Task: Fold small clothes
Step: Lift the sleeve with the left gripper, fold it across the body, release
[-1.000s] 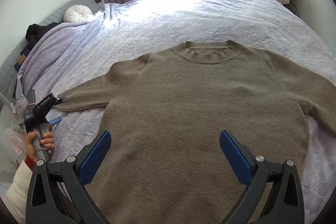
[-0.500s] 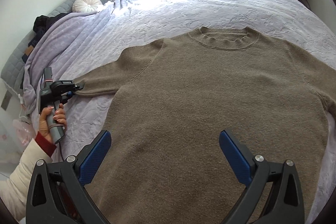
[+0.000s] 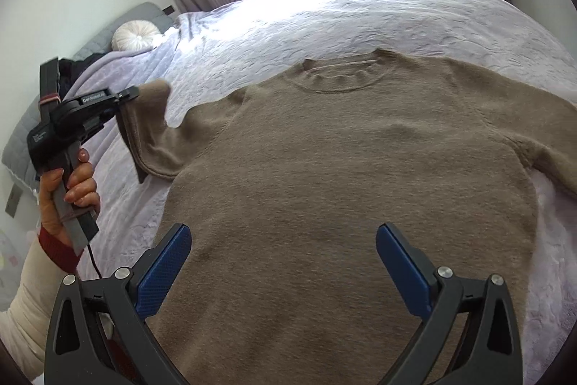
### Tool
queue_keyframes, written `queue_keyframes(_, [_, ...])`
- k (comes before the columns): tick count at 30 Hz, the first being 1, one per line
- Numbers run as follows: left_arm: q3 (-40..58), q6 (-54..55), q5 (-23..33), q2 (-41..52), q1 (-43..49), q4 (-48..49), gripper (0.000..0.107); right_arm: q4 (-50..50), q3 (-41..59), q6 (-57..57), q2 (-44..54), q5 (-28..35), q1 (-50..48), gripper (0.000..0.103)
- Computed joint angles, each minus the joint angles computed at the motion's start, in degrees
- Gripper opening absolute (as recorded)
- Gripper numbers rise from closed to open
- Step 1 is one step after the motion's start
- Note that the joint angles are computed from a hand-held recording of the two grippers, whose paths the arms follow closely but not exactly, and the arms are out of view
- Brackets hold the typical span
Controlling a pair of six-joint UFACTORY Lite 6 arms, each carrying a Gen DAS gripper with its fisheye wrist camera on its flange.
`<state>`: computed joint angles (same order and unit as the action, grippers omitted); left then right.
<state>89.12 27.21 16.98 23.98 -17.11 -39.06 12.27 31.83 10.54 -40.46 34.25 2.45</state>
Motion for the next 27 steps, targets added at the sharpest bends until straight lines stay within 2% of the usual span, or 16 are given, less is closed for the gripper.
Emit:
queue_keyframes(4, [6.22, -19.25, 1.07, 7.15, -12.61, 19.08, 0.009, 7.66, -0.87, -12.84, -4.18, 5.28, -13.52, 0.102])
queue_keyframes(9, [7.31, -44.64, 2.94, 14.52, -20.95, 46.49, 0.009, 18.68, 0.01, -31.33, -3.39, 12.9, -33.21, 0.102])
queue_keyframes(12, [3.14, -48.61, 3.44, 13.65, -21.25, 52.21, 0.01, 19.87, 1.9, -35.63, -0.21, 14.51, -38.31, 0.102])
queue_keyframes(13, [0.59, -49.38, 2.32, 11.89, -21.17, 52.77, 0.017, 19.81, 2.2, -36.26, 0.39, 14.17, -38.51, 0.102])
queue_keyframes(14, [-2.38, -49.41, 1.36, 9.35, -20.89, 52.36, 0.027, 18.51, 3.47, -35.34, 1.73, 13.0, -37.03, 0.102])
queue_keyframes(15, [-6.56, -47.37, -0.22, 5.5, -19.87, 49.81, 0.06, 17.33, 4.29, -34.36, 2.53, 11.95, -35.64, 0.102])
queue_keyframes(16, [-9.58, -47.03, -2.56, 2.83, -18.84, 49.09, 0.084, 15.61, 5.83, -32.28, 3.92, 10.32, -32.71, 0.102])
queue_keyframes(18, [-19.72, -53.01, -7.84, -6.83, -16.34, 54.84, 0.086, 11.36, 8.94, -27.23, 7.14, 6.36, -25.42, 0.102])
queue_keyframes(22, [-26.77, -59.19, -8.55, -14.74, -9.49, 61.04, 0.086, -9.79, 17.89, -5.89, 18.18, -1.52, -3.09, 0.101])
queue_keyframes(23, [-27.36, -57.55, -8.42, -15.14, -7.32, 59.19, 0.086, -15.79, 20.43, -0.9, 22.13, -2.82, 2.33, 0.098])
queue_keyframes(25, [-26.77, -54.32, -7.62, -13.56, -3.82, 55.8, 0.086, -27.78, 26.34, 7.49, 30.94, -3.07, 11.58, 0.081])
queue_keyframes(27, [-25.92, -59.98, -6.02, -11.26, -2.32, 61.97, 0.086, -39.77, 32.4, 15.12, 40.79, -1.74, 19.31, 0.076])
